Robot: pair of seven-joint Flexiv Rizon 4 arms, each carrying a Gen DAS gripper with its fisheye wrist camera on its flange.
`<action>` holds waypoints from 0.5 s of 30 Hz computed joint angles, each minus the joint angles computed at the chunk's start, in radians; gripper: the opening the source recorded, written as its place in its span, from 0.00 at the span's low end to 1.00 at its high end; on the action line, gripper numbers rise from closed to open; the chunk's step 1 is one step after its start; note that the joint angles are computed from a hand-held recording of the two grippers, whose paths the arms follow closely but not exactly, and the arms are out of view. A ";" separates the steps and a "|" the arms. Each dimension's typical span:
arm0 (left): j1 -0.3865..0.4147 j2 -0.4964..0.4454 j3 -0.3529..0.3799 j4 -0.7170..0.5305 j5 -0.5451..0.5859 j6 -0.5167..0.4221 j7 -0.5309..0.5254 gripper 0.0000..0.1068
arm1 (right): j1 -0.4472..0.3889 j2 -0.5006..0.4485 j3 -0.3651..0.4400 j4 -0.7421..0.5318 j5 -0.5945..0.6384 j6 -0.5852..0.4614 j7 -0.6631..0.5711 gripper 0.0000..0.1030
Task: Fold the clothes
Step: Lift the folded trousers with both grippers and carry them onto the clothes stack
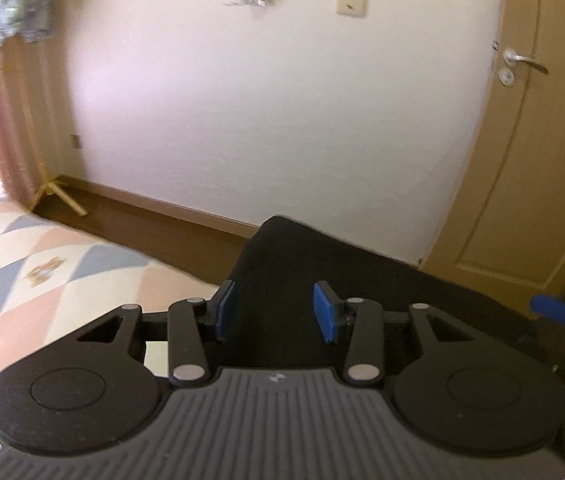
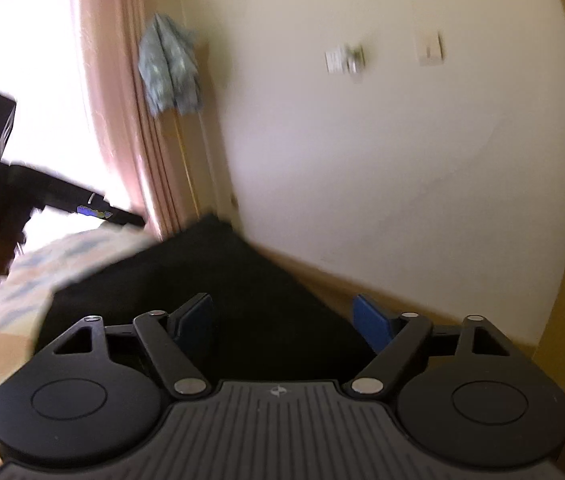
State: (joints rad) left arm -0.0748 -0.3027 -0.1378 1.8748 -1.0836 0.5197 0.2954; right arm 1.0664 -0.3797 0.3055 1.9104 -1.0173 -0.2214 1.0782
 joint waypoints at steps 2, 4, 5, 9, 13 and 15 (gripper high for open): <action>0.024 0.019 0.021 0.028 -0.008 -0.026 0.001 0.36 | 0.019 -0.013 0.000 -0.021 -0.043 -0.007 -0.034 0.81; 0.028 0.023 0.034 0.054 -0.005 -0.013 -0.004 0.36 | 0.028 -0.033 -0.004 -0.041 -0.078 0.004 -0.109 0.85; 0.027 0.021 0.038 0.064 0.004 0.002 -0.015 0.36 | 0.027 -0.041 -0.006 -0.045 -0.088 0.022 -0.149 0.87; 0.006 0.033 0.032 0.132 -0.016 0.092 0.036 0.36 | -0.002 -0.044 -0.009 0.006 -0.099 0.160 -0.192 0.89; -0.021 0.057 0.022 0.184 -0.086 0.168 0.138 0.37 | -0.016 -0.030 -0.013 0.090 -0.137 0.250 -0.081 0.92; -0.031 0.061 0.026 0.188 -0.083 0.191 0.115 0.37 | -0.015 -0.037 -0.015 0.087 -0.138 0.260 -0.076 0.93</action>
State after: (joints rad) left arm -0.1059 -0.2413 -0.1121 2.0633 -1.1667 0.7106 0.4100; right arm 1.0519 -0.4169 0.2902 1.9972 -1.1553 0.0390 1.0026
